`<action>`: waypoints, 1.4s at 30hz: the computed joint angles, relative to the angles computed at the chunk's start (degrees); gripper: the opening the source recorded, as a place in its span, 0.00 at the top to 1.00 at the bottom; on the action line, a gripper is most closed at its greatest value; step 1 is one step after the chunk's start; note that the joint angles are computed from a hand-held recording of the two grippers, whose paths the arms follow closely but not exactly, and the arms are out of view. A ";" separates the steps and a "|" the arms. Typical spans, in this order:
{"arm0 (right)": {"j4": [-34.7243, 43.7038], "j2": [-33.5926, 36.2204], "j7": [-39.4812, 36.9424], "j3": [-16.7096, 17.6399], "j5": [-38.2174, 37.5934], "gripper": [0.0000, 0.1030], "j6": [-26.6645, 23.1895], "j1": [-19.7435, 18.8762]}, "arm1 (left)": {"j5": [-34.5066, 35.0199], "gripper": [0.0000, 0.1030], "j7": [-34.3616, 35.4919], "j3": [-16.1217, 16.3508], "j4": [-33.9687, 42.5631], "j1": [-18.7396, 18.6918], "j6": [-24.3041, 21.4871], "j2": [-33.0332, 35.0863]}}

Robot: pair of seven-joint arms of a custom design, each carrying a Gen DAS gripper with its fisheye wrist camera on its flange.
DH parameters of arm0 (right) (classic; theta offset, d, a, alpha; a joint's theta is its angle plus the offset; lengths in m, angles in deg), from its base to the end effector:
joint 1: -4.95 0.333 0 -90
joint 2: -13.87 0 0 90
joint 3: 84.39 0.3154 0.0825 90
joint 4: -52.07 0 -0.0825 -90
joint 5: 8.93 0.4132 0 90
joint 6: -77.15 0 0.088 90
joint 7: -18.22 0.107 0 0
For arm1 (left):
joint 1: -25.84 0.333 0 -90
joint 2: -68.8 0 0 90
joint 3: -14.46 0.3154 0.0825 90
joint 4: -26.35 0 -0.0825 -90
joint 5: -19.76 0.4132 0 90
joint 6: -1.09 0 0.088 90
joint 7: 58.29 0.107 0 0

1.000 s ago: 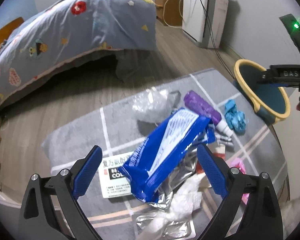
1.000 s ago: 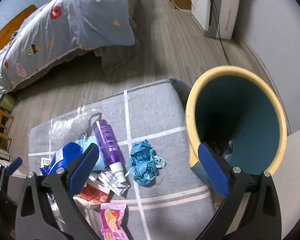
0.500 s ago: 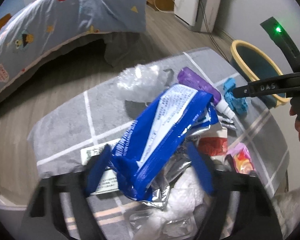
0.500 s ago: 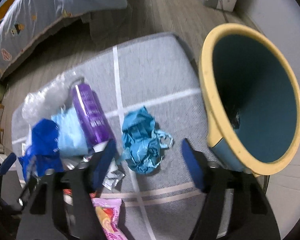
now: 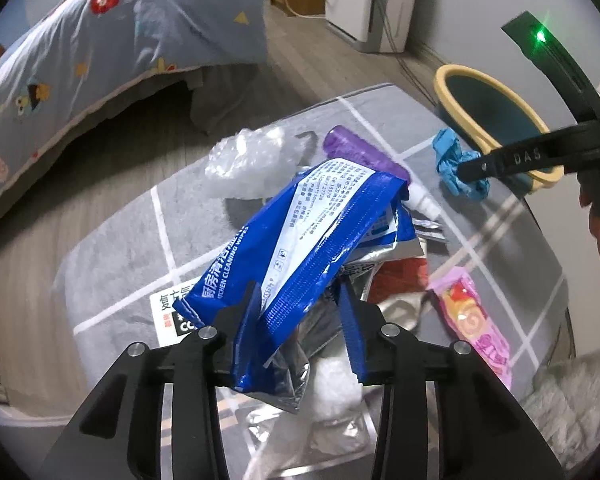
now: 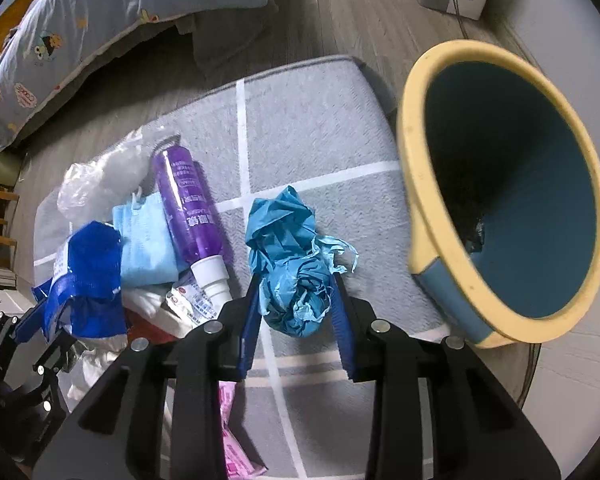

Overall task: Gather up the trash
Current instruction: 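Carry the teal glove over the bin with the right tool while the left tool holds the wrapper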

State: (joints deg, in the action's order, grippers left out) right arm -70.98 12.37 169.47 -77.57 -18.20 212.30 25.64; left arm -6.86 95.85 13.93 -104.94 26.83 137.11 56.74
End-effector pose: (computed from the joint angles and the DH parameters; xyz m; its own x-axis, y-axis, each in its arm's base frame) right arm 0.5155 0.2664 0.4213 -0.4504 -0.8831 -0.1313 -0.8521 0.4691 -0.2321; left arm 0.5314 -0.0008 0.4529 -0.7269 -0.6860 -0.0308 -0.6037 0.6598 -0.4475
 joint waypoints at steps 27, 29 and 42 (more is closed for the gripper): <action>-8.88 -21.96 3.99 5.09 -12.37 0.68 1.54 -4.47 | -11.64 0.86 -2.62 1.69 3.16 -2.98 -0.77 -5.77; -9.32 -21.84 2.99 4.88 -11.40 0.68 1.79 -4.48 | -8.11 0.71 -5.74 0.67 3.25 -2.25 -0.41 -4.20; -10.39 -19.49 -0.72 4.04 -7.04 0.68 5.18 -4.57 | 8.55 0.75 -16.18 -2.42 2.73 -0.10 -1.66 3.33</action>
State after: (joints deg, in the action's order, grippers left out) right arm -81.37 -7.12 168.74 -73.54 -25.25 217.48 21.07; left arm 1.69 79.67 11.51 -102.21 26.73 135.45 60.07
